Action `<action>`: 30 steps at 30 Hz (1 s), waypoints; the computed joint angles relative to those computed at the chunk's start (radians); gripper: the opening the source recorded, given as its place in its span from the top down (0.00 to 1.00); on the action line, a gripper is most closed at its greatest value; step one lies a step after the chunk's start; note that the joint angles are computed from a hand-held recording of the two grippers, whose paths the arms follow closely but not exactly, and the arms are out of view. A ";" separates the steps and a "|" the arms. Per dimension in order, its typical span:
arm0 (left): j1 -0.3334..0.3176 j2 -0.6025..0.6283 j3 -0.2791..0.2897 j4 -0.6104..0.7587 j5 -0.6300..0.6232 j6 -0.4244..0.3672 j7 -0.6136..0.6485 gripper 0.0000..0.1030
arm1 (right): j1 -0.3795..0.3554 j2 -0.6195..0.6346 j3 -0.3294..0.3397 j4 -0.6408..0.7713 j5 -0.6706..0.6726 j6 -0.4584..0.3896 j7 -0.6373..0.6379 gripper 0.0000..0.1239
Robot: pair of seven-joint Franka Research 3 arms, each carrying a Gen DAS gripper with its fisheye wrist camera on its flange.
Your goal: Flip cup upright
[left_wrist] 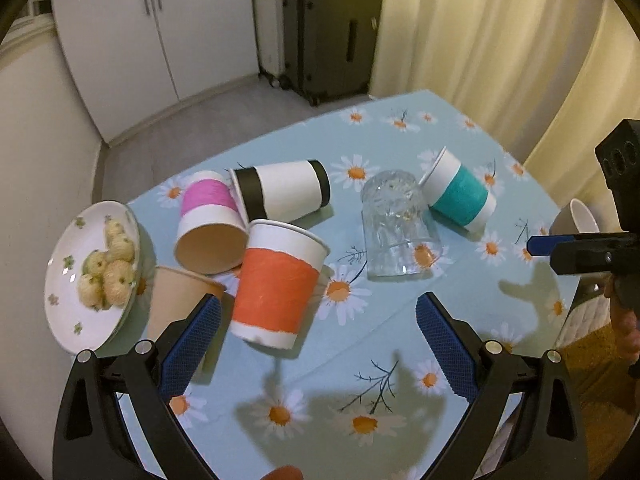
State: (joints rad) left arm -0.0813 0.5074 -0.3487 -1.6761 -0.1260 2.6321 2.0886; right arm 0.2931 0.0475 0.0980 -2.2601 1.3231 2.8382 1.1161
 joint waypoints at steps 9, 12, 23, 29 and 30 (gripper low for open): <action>-0.102 0.154 0.076 0.227 0.170 -0.175 -0.066 0.16 | -0.022 0.019 -0.008 0.003 0.002 -0.036 0.005 0.21; -0.134 0.202 0.103 0.302 0.220 -0.217 -0.098 0.20 | -0.025 0.021 -0.008 0.005 -0.010 -0.041 0.014 0.21; -0.188 0.345 0.142 0.537 0.310 -0.397 -0.141 0.20 | -0.033 0.036 -0.005 0.007 -0.030 -0.047 0.045 0.21; -0.191 0.363 0.149 0.561 0.317 -0.412 -0.158 0.28 | -0.033 0.037 -0.004 0.006 -0.040 -0.049 0.056 0.21; -0.196 0.363 0.154 0.560 0.325 -0.410 -0.163 0.32 | -0.033 0.037 -0.003 0.006 -0.042 -0.052 0.058 0.21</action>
State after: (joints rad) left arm -0.2769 0.8707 -0.1943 -1.1163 0.1986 2.2219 1.9251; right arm 0.2596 0.0847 0.0946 -2.2545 1.2809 2.7862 1.1737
